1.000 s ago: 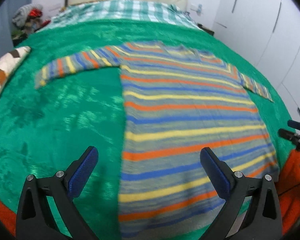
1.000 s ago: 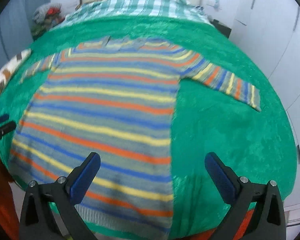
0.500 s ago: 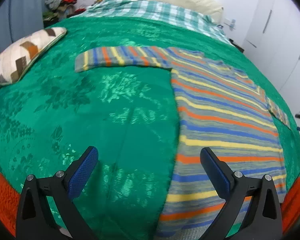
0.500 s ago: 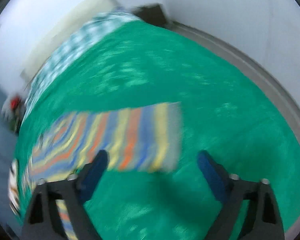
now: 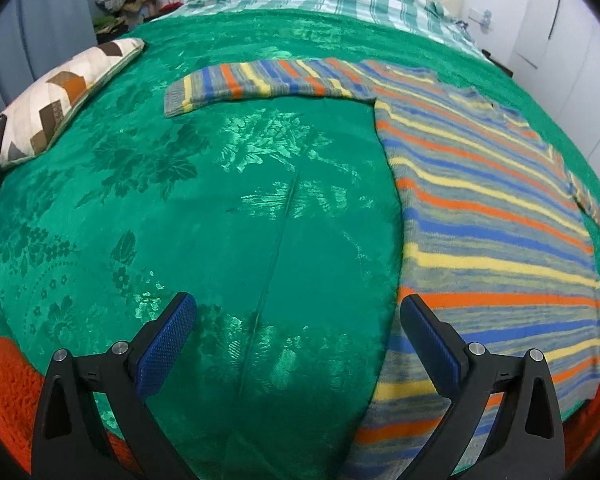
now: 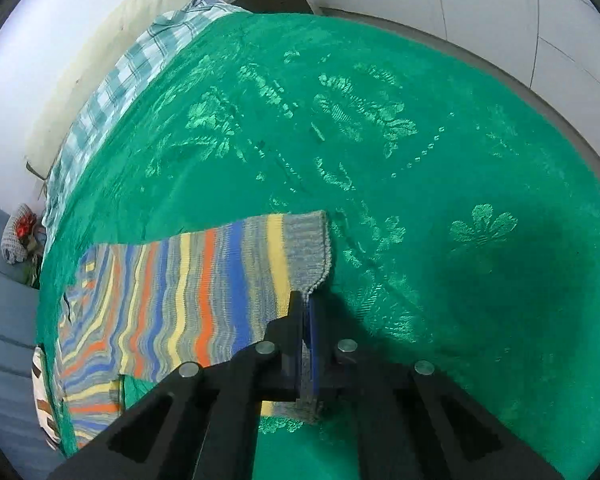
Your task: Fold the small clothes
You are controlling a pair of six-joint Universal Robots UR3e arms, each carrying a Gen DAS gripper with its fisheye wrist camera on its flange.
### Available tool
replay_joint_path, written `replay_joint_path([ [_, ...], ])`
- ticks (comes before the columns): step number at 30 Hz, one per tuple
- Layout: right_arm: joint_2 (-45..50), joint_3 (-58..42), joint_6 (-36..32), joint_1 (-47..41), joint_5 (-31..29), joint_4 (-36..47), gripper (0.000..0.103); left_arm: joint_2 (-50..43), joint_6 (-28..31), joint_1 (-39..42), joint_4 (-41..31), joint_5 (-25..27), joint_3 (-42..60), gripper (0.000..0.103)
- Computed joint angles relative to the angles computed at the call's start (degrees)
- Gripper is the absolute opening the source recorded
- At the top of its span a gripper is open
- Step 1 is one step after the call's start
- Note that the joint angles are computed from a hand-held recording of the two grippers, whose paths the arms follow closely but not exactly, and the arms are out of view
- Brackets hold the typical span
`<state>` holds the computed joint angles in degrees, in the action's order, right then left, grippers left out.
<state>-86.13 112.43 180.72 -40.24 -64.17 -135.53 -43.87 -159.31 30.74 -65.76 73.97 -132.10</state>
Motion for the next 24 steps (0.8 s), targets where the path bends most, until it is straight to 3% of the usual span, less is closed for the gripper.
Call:
replay_joint_path([
  [6,-4.1,0.6,0.3,0.3,-0.3,-0.5,0.002,-1.8,-0.4,-2.9,2.9,2.9,0.1,0.102],
  [15,-5.8,-7.2,1.7,6.9,-0.8,3.7,0.002,-2.3,0.1,-3.7,4.0,4.2,0.0,0.102],
  [20,-2.7,-19.5,6.3,16.0,3.5,5.6,0.002,-0.5,2.0,-0.4,0.9,1.1,0.1,0.102],
  [24,6.6,-35.3,12.5,26.2,7.5,5.1,0.002,0.5,2.9,1.7,-1.0,-0.9,0.4,0.102],
])
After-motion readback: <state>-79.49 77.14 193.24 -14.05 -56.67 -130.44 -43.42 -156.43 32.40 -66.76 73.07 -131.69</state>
